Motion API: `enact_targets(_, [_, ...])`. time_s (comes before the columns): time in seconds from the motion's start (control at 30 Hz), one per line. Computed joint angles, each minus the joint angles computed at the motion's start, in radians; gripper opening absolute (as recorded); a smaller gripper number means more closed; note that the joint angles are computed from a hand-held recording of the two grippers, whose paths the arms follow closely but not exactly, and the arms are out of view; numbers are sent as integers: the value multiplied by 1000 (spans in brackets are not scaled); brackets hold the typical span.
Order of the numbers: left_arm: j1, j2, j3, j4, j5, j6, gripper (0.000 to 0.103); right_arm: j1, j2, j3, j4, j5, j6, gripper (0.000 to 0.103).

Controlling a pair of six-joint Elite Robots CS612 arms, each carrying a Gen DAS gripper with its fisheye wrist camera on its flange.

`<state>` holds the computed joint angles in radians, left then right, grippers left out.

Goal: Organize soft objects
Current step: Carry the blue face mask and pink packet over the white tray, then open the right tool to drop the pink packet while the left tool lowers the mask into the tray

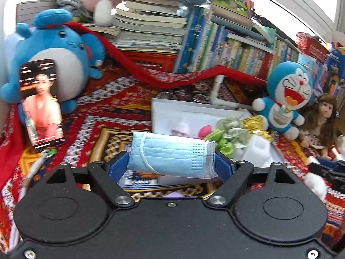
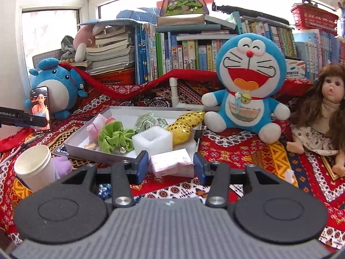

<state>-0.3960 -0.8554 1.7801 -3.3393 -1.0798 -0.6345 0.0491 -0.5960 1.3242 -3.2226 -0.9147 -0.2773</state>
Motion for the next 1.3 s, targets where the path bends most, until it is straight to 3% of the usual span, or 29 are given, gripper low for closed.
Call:
enact_targets(0.2, [22,13,-81,99,-103,25,82,17,10,-47,95,-15,-43,51])
enact_targets(0.43, [68,34,-180,291,-273,-53,82,36,21,-97,211,-48,-85,51])
enact_targets(0.67, [89,72,-274,458,-360,-71,82,54,41,-166,341,-87,-106,51])
enact_targets(1.03, [105,120,-369,577,-365,-88,82,74,91,-268,422,-83,-53,51])
enact_targets(1.3, [118,144,-401,580,-363,-92,82,81,132,-340,444,-59,10,51])
